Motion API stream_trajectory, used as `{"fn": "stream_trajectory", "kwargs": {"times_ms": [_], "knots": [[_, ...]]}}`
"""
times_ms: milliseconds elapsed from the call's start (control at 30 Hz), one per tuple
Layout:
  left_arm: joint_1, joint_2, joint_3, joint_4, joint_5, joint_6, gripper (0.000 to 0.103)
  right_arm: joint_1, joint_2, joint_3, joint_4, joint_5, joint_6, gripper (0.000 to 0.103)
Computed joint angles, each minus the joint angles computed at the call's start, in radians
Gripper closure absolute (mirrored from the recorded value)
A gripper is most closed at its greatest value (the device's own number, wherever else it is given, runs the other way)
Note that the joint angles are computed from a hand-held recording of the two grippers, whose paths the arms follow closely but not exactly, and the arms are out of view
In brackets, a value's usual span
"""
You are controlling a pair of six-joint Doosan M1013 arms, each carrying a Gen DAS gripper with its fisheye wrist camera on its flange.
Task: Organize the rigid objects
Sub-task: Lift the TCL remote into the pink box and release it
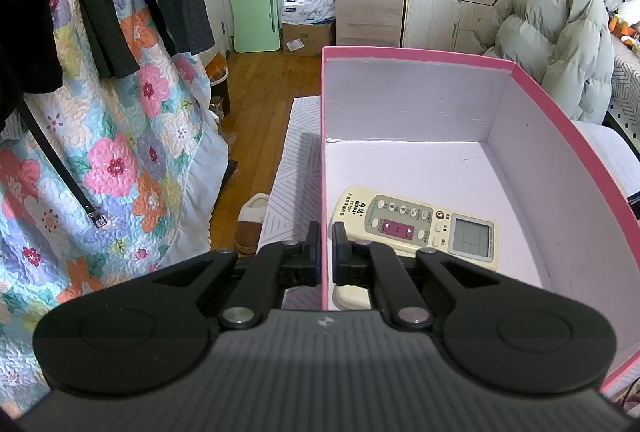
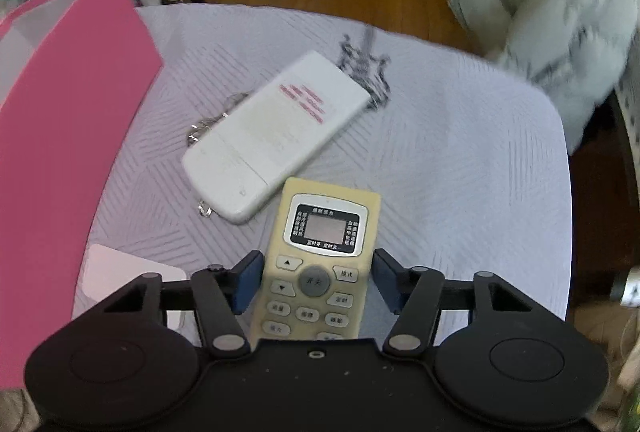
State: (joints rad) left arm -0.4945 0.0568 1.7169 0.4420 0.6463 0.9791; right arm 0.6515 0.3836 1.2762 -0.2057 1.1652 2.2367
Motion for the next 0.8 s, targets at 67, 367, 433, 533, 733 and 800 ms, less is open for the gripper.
{"fn": "stream_trajectory", "kwargs": {"times_ms": [67,367,433,533,733,800], "knots": [[0.002,0.0,0.001,-0.007,-0.003,0.003,0.099,0.003,-0.028,0.037,-0.018,-0.062,0.042,0.039],[0.005,-0.002,0.003,-0.003,-0.004,0.008,0.099,0.049,-0.116,0.13,-0.127,-0.292,0.078,0.041],[0.005,-0.002,0.003,-0.004,-0.005,0.007,0.099,0.052,-0.123,0.139,-0.123,-0.331,0.057,0.041],[0.005,-0.002,0.003,-0.003,-0.004,0.009,0.099,0.058,-0.123,0.142,-0.12,-0.367,0.022,0.041],[0.005,-0.003,0.004,-0.005,-0.005,0.009,0.099,0.078,-0.133,0.143,-0.143,-0.424,-0.033,0.041],[0.005,-0.002,0.003,-0.005,-0.006,0.009,0.099,0.086,-0.136,0.134,-0.144,-0.434,-0.045,0.041]]}}
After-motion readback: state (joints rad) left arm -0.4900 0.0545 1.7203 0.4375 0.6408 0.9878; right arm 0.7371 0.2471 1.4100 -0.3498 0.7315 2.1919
